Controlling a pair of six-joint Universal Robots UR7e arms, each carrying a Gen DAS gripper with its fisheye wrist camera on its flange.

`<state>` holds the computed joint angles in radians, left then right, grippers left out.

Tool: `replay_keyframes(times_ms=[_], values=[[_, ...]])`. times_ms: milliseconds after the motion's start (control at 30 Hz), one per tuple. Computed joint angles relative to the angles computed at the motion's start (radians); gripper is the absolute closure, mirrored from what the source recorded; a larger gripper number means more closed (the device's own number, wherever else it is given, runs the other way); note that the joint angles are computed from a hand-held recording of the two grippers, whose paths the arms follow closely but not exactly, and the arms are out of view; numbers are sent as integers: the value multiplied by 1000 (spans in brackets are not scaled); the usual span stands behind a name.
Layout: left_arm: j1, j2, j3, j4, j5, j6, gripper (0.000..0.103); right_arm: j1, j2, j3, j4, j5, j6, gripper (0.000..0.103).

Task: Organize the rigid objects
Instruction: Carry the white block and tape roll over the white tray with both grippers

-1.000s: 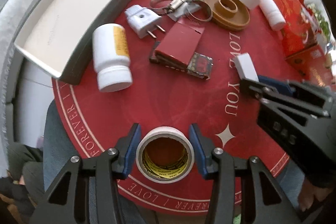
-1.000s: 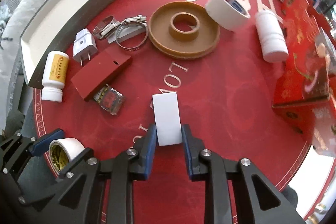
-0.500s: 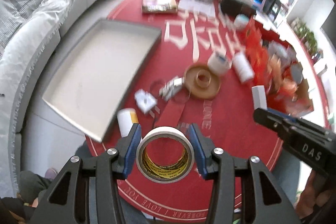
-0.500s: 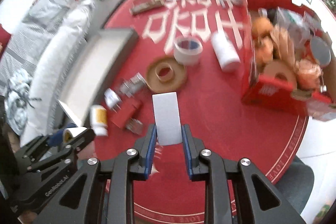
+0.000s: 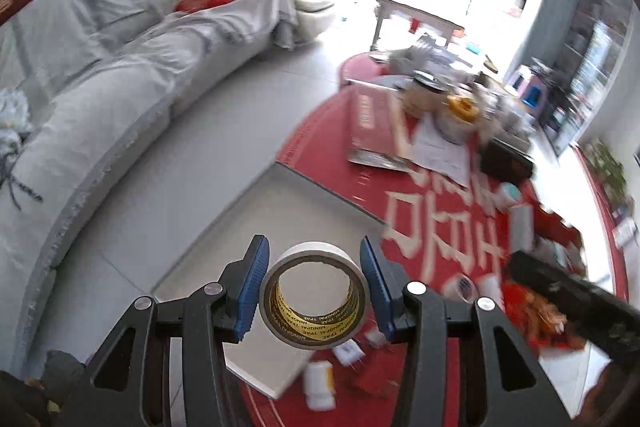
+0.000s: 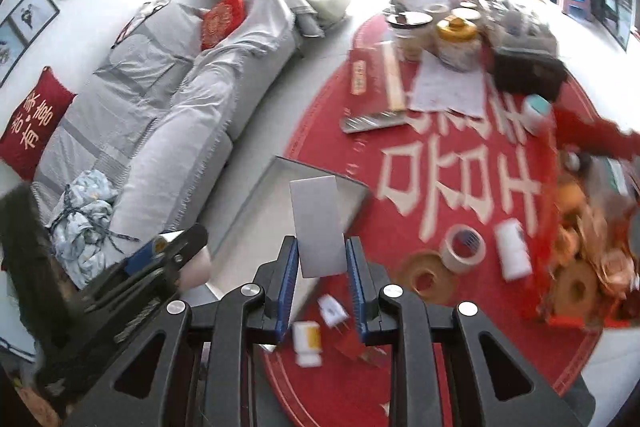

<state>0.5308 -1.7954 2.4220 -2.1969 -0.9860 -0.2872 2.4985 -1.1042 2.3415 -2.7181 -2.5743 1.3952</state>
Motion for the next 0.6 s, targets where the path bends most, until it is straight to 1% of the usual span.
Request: replay_keyframes(times_ms=[33, 67, 133, 167, 233, 300, 400, 433, 500, 600], values=[[31, 34, 4, -49, 9, 25, 52, -13, 9, -6, -27, 1, -38, 77], [51, 55, 0, -70, 22, 33, 52, -38, 26, -18, -60, 4, -95, 77], [104, 120, 3, -147, 46, 72, 52, -79, 62, -43, -97, 2, -172, 77], [124, 145, 2, -162, 57, 76, 52, -107, 88, -55, -126, 12, -215, 77], [167, 195, 6, -197, 62, 96, 52, -161, 145, -61, -224, 51, -295, 77], [206, 240, 10, -213, 69, 109, 52, -202, 198, -76, -240, 73, -324, 77], [257, 296, 13, -215, 82, 122, 52, -247, 252, -100, -221, 96, -362, 77], [274, 312, 14, -215, 84, 124, 52, -268, 271, -100, -242, 116, -378, 77], [289, 335, 18, -218, 93, 126, 52, -301, 291, -96, -267, 144, -398, 77], [316, 354, 18, -217, 96, 126, 52, -326, 307, -99, -275, 160, -416, 77]])
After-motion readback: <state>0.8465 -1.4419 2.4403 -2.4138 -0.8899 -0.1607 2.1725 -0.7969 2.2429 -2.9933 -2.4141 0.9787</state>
